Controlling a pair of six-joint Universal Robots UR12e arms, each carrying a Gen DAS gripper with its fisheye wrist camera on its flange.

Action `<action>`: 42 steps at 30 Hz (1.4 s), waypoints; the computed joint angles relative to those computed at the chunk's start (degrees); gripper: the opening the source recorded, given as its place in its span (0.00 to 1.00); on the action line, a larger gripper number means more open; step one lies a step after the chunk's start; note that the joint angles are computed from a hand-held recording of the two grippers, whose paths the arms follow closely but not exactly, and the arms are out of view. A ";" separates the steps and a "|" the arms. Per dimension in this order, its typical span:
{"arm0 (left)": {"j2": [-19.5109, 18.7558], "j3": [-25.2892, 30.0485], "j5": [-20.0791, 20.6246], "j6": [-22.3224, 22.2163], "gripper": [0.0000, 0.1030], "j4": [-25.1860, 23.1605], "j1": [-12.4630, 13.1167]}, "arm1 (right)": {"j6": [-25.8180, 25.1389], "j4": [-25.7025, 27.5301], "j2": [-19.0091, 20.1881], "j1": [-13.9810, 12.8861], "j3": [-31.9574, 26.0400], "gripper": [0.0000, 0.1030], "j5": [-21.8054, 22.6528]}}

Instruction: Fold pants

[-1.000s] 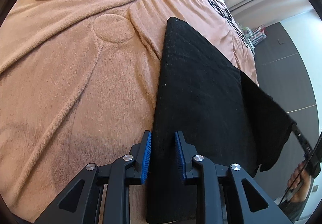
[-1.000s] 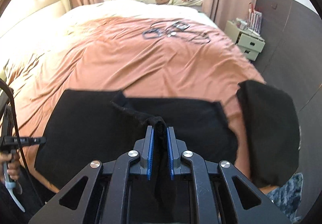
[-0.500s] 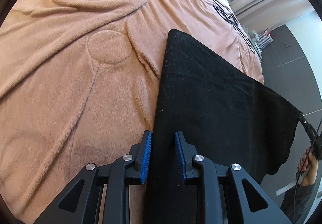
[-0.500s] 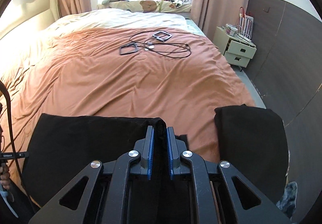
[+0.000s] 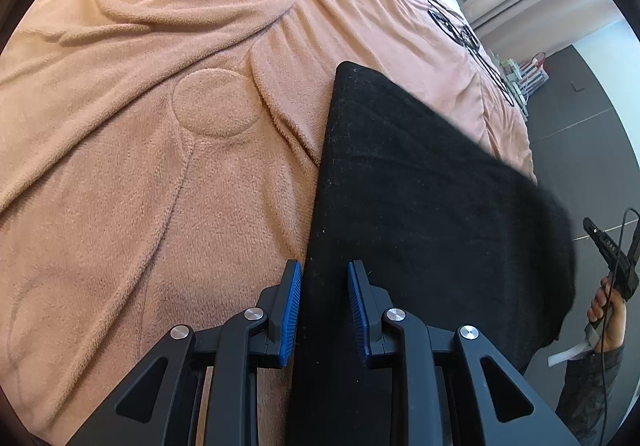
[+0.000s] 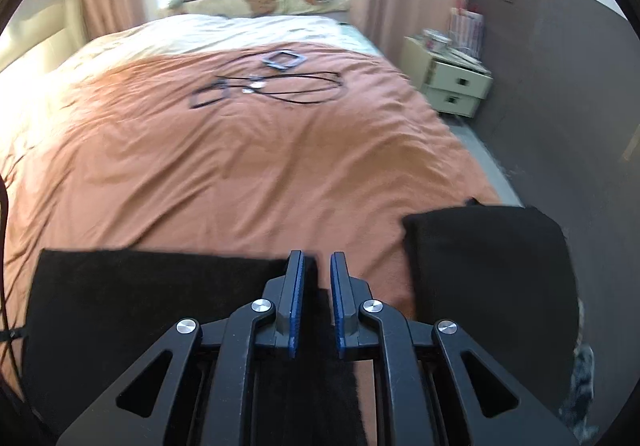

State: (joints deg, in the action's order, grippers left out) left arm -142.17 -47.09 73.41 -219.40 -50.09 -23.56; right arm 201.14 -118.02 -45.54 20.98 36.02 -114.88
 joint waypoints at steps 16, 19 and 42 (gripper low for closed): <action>-0.26 1.33 1.55 0.38 0.25 -1.72 -0.66 | 3.97 -10.37 -11.68 -1.23 21.39 0.45 11.17; -0.36 1.66 1.90 0.65 0.25 -2.17 -0.82 | 2.53 -9.49 -11.62 -1.05 21.75 0.59 11.76; -1.64 3.94 2.97 1.11 0.25 -4.63 -1.24 | 10.21 -13.72 -14.89 -2.40 27.86 0.35 9.70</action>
